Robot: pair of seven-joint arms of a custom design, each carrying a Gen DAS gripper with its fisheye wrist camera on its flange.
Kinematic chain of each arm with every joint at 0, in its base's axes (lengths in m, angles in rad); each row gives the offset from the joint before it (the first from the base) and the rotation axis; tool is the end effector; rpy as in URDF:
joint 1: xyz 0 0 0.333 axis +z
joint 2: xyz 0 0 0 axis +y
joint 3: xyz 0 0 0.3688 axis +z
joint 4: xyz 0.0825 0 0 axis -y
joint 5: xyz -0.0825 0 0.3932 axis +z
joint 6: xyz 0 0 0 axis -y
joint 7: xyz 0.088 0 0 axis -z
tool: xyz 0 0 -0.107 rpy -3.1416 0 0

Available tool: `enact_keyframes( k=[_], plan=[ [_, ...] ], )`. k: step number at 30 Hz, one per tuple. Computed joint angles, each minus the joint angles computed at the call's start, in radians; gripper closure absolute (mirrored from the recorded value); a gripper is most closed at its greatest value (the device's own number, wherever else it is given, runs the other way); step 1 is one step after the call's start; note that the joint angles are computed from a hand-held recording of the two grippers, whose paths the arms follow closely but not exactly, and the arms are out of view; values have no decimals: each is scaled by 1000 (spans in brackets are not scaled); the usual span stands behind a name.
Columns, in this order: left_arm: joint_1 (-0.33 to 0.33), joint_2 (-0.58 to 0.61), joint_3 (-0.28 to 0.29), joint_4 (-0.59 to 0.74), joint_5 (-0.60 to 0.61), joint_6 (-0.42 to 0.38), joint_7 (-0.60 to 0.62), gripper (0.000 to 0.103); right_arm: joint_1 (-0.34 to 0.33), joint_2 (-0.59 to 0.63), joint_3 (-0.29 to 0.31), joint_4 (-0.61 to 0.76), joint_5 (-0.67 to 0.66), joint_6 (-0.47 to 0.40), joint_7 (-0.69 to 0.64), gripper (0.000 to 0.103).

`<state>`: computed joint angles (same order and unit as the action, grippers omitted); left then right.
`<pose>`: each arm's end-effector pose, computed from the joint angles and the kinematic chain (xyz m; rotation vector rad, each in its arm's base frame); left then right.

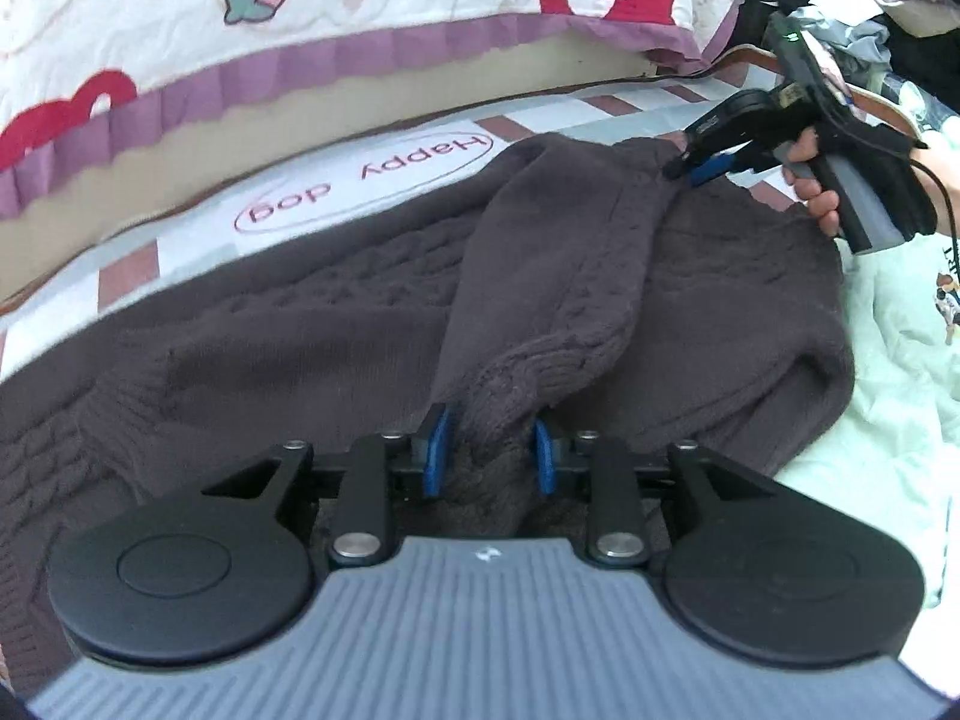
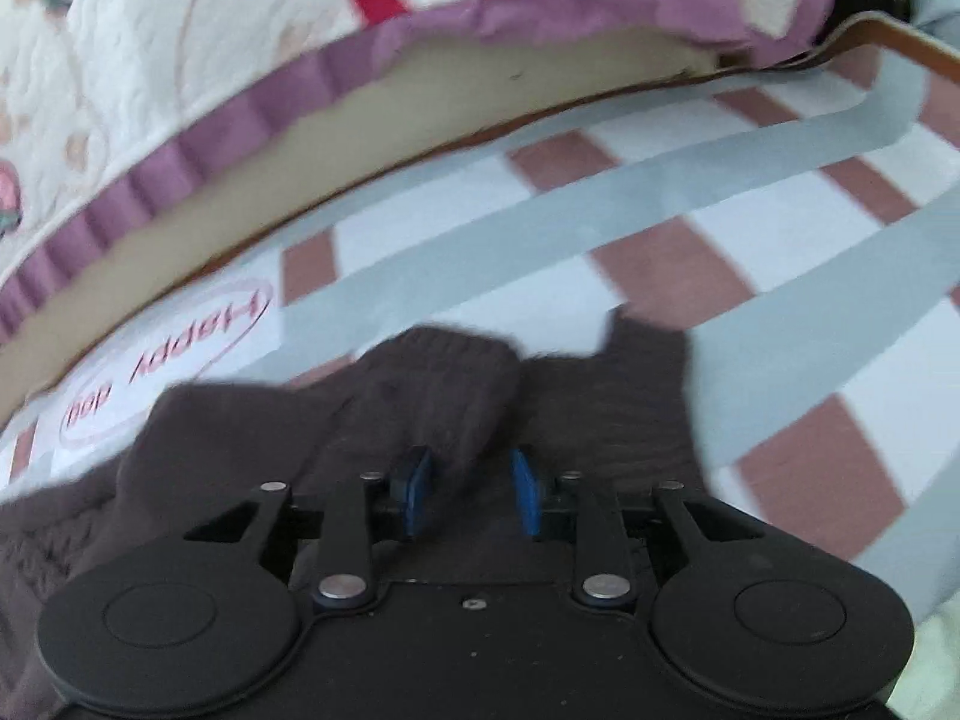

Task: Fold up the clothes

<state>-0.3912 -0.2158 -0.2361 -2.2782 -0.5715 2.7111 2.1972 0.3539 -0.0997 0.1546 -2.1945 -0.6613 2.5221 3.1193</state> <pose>0.4277 -0.2970 0.5586 -1.0131 2.5772 -0.9990 0.4770 0.2754 0.5195 -1.2348 2.2650 -0.5230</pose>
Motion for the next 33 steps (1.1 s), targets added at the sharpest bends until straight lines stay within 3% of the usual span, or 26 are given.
enact_keyframes(
  k=[3, 6, 9, 12, 14, 16, 19, 20, 23, 25, 27, 30, 33],
  plan=[
    [-9, 5, 20, 13, -40, -48, 34, 68, 10, 12, 22, 56, -47, -127, -6, 70],
    [-9, 9, 36, 30, -98, -116, 83, 62, 36, 49, 33, 135, -128, -225, -56, 63],
    [-12, -4, 57, 32, -208, -135, 184, 62, 54, 55, 23, 163, -168, -156, -82, 55],
    [-14, -38, 77, 16, -346, -86, 301, 57, 63, 81, 10, 192, -101, -32, -116, 51],
    [-20, -69, 99, -1, -465, -46, 377, 51, 68, 91, 2, 179, -10, 102, -169, 51],
    [-13, -90, 119, -12, -563, -30, 408, 47, 82, 101, 7, 161, 164, 229, -312, 51],
    [37, -89, 111, -24, -589, 1, 287, 44, 116, 126, 40, 166, 487, 316, -690, 51],
    [73, -76, 88, -25, -511, 7, 173, 44, 126, 139, 58, 183, 599, 310, -845, 51],
    [157, -26, 40, -22, -296, -3, -154, 43, 147, 184, 105, 262, 812, 228, -1202, 48],
    [139, -5, 88, -6, -362, -71, -212, 43, 158, 218, 128, 322, 886, 144, -1367, 48],
    [142, 18, 120, 11, -457, -145, -246, 39, 170, 247, 143, 369, 929, 52, -1491, 48],
    [152, 30, 80, 7, -380, -92, -245, 32, 196, 276, 140, 392, 930, -35, -1560, 47],
    [154, 57, 81, 26, -327, -170, -228, 31, 217, 274, 131, 359, 927, -10, -1551, 47]
  ],
)
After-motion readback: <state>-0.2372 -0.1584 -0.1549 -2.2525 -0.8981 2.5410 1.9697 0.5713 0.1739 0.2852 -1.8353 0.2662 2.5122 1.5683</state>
